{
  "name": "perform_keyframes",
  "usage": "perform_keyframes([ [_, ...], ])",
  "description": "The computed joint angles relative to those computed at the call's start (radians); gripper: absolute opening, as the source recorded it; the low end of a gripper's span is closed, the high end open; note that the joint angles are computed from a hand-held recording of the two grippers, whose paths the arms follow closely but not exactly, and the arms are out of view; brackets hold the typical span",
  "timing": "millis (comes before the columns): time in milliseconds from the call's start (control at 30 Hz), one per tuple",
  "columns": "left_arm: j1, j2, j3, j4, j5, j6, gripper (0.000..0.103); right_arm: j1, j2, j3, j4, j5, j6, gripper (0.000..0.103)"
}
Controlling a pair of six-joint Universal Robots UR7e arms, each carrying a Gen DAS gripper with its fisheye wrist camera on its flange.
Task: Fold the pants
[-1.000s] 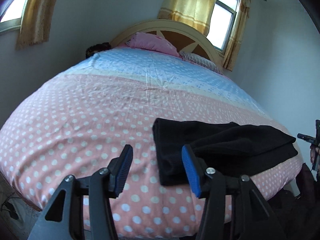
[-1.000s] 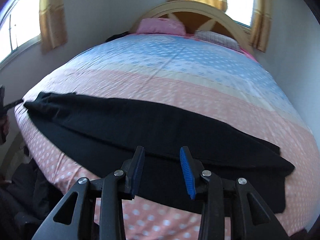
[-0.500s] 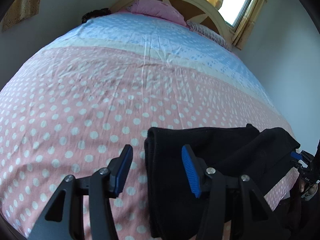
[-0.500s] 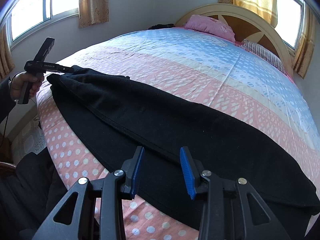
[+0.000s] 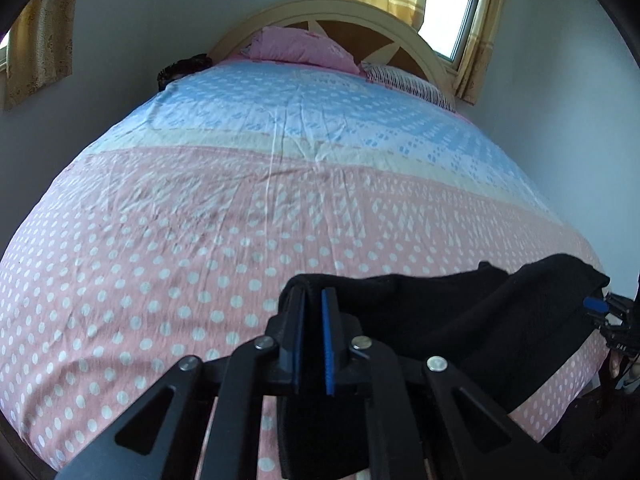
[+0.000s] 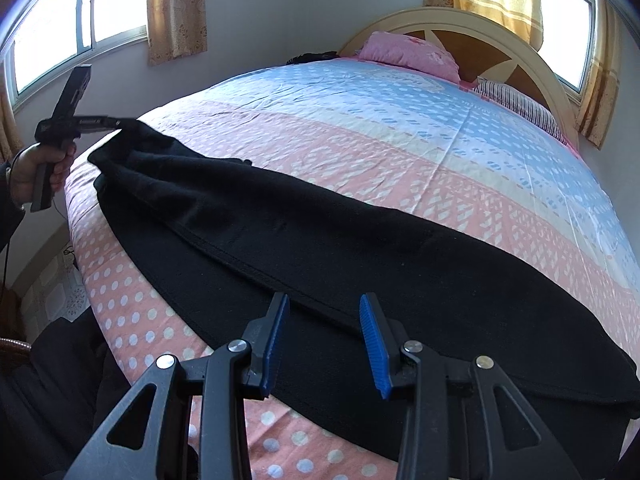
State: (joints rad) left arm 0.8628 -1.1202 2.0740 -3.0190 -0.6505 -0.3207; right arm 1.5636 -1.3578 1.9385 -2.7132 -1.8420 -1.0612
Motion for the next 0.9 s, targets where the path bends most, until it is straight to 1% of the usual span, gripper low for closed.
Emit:
perform_keyframes([
  [67, 0.013, 0.013, -0.014, -0.055, -0.009, 0.023, 0.009, 0.002, 0.005, 0.006, -0.006, -0.009, -0.009, 0.039],
  [133, 0.028, 0.034, -0.033, -0.047, 0.018, 0.031, 0.007, 0.003, 0.01, 0.008, -0.008, -0.018, -0.017, 0.039],
  [200, 0.059, 0.05, -0.05, -0.024, 0.005, 0.03, 0.007, 0.007, 0.016, 0.009, -0.002, -0.042, -0.03, 0.039],
  [233, 0.072, 0.053, -0.053, -0.009, -0.006, 0.014, 0.007, 0.009, 0.017, 0.017, -0.019, -0.052, -0.047, 0.039],
  [267, 0.081, 0.052, -0.049, 0.002, -0.018, 0.0, 0.007, 0.01, 0.018, 0.028, -0.044, -0.061, -0.072, 0.046],
  [300, 0.08, 0.051, -0.04, -0.007, -0.012, -0.008, 0.007, 0.009, 0.017, 0.039, -0.067, -0.069, -0.105, 0.053],
  [367, 0.063, 0.036, -0.002, -0.047, -0.003, -0.014, 0.007, 0.007, 0.019, 0.054, -0.097, -0.08, -0.151, 0.055],
  [433, 0.03, 0.014, 0.033, -0.038, 0.032, -0.032, 0.013, 0.005, 0.024, 0.066, -0.133, -0.085, -0.181, 0.055],
  [467, 0.01, 0.002, 0.054, -0.035, 0.046, -0.035, 0.025, 0.006, 0.029, 0.068, -0.15, -0.09, -0.188, 0.055],
  [500, -0.012, -0.01, 0.075, -0.023, 0.068, -0.042, 0.046, 0.008, 0.037, 0.069, -0.171, -0.096, -0.196, 0.055],
  [567, -0.059, -0.024, 0.116, -0.012, 0.133, -0.062, 0.069, 0.01, 0.054, 0.073, -0.218, -0.1, -0.22, 0.055],
  [600, -0.08, -0.029, 0.14, -0.036, 0.144, -0.054, 0.07, 0.012, 0.069, 0.073, -0.249, -0.107, -0.234, 0.055],
  [667, -0.097, -0.04, 0.161, -0.034, 0.14, -0.061, 0.07, 0.019, 0.107, 0.063, -0.278, -0.139, -0.256, 0.055],
  [700, -0.103, -0.039, 0.168, -0.036, 0.143, -0.072, 0.07, 0.021, 0.124, 0.062, -0.304, -0.152, -0.269, 0.052],
  [733, -0.103, -0.034, 0.17, -0.053, 0.135, -0.067, 0.07, 0.021, 0.134, 0.062, -0.322, -0.15, -0.277, 0.044],
  [767, -0.099, -0.027, 0.171, -0.069, 0.118, -0.061, 0.071, 0.021, 0.133, 0.057, -0.298, -0.142, -0.263, 0.016],
  [800, -0.094, -0.017, 0.167, -0.075, 0.111, -0.061, 0.071, 0.024, 0.13, 0.053, -0.276, -0.145, -0.246, 0.004],
  [867, -0.08, 0.008, 0.153, -0.078, 0.095, -0.061, 0.071, 0.03, 0.113, 0.07, -0.303, -0.14, -0.251, 0.003],
  [900, -0.072, 0.021, 0.143, -0.07, 0.089, -0.063, 0.071, 0.032, 0.085, 0.087, -0.297, -0.125, -0.258, 0.003],
])
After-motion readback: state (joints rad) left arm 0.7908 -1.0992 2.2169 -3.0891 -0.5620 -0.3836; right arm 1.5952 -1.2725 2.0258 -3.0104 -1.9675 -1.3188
